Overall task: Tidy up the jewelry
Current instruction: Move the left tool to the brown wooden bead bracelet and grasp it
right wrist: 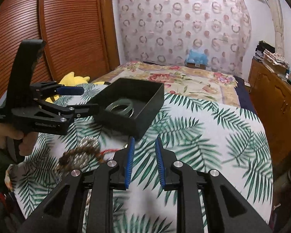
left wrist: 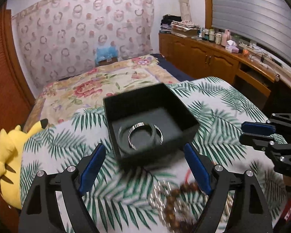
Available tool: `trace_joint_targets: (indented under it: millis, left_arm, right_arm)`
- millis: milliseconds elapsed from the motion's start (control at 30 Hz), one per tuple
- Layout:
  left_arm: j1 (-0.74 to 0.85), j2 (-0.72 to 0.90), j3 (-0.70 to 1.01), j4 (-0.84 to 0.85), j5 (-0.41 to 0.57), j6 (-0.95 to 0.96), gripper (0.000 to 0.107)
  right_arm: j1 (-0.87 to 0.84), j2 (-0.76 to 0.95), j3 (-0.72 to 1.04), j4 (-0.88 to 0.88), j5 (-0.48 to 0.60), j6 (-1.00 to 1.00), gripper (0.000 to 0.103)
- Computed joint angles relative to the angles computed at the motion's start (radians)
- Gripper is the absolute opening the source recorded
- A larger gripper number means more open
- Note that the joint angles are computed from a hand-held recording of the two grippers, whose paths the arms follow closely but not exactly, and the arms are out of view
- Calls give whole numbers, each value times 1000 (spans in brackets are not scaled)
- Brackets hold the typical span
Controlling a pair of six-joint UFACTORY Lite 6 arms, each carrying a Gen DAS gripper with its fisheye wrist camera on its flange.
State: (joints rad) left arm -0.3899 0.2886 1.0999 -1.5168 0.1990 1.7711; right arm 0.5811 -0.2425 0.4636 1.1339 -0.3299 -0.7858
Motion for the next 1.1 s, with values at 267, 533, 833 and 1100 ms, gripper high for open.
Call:
trace_joint_targets:
  millis: [267, 533, 833, 1100]
  left_arm:
    - [66, -150, -221, -198, 89, 210, 80]
    - [132, -167, -298, -114, 203, 136, 71]
    - [148, -86, -287, -34, 300, 26, 37]
    - [119, -35, -223, -15, 264, -29, 34]
  right_arm:
    - [272, -2, -58, 274, -183, -63, 24]
    - [407, 9, -97, 341, -240, 7, 33]
    - [488, 82, -100, 364, -273, 78, 33]
    - [486, 102, -104, 334, -266, 116, 33]
